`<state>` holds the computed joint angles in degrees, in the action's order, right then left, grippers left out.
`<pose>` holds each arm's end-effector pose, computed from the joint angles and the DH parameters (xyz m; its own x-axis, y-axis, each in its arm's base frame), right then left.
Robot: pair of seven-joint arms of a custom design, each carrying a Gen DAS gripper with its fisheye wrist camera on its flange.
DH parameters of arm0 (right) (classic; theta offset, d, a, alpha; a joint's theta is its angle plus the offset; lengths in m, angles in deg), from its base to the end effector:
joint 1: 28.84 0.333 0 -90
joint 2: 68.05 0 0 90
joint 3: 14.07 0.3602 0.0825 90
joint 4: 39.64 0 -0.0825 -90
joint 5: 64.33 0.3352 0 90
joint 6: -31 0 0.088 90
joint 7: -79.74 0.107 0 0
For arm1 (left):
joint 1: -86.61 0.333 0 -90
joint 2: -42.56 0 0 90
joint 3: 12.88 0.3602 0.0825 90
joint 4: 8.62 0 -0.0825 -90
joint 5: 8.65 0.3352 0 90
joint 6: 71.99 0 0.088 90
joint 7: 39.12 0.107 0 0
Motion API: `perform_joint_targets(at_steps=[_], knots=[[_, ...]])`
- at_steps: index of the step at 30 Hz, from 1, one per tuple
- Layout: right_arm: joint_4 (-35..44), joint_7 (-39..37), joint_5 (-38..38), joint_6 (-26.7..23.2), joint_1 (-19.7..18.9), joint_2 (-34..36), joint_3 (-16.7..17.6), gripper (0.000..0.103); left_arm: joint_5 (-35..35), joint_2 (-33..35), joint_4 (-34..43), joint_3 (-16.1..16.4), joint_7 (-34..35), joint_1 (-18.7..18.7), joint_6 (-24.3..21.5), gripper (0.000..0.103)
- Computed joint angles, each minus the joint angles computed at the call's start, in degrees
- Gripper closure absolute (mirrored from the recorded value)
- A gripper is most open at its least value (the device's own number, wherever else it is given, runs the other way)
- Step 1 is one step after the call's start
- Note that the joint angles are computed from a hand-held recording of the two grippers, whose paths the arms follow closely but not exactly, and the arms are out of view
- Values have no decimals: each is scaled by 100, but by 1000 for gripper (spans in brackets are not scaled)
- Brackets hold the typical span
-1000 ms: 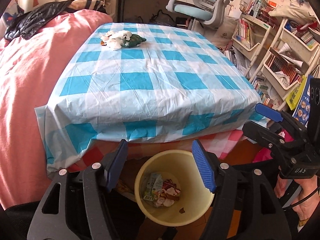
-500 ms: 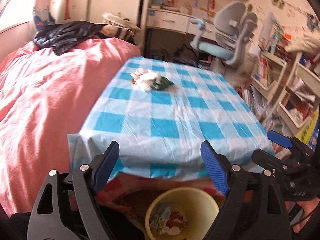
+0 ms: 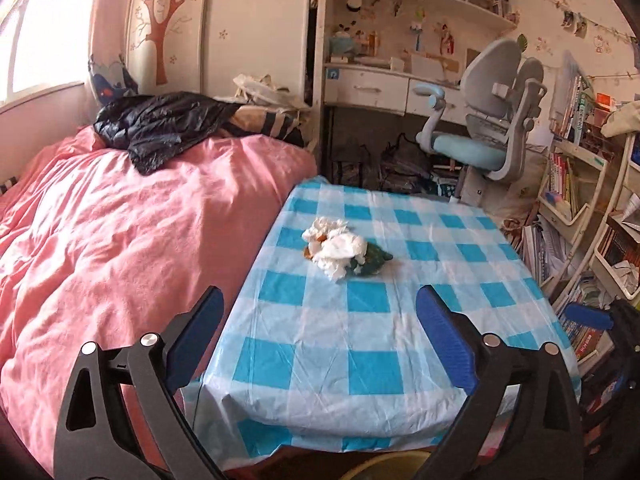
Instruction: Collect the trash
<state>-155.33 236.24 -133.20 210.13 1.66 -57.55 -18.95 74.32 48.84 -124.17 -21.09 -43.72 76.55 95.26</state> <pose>0.4791 0.3229 0.5011 0.4448 -0.8938 0.0571 -0.5122 -0.3062 -0.8024 0.5123 -0.2306 0.5181 -0.0214 -0.9975 0.0679 -0.5421 -0.0455 -0.8391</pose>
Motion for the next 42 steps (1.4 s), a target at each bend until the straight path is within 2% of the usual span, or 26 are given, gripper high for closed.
perform_joint_targets(at_steps=[2,4,6,9,17,25,42], knots=[[31,-263,218,-55,-16,38,94,8,-784,115,-71,-26,578,55,85,10],[54,-538,456,-87,13,79,135,8,-985,177,-95,28,708,37,208,10],[82,-661,536,-101,111,110,83,8,-831,179,-82,97,632,-51,131,10],[99,-884,654,-153,215,144,31,8,-374,178,-75,145,140,-107,126,8],[56,-647,552,-171,344,108,-176,8,-302,209,-72,137,-6,-91,177,8],[76,-640,531,-268,252,123,-37,8,-48,187,-61,104,-262,-66,186,8],[88,-1109,966,-271,413,209,-126,8,-295,198,-73,103,-82,-72,257,7]])
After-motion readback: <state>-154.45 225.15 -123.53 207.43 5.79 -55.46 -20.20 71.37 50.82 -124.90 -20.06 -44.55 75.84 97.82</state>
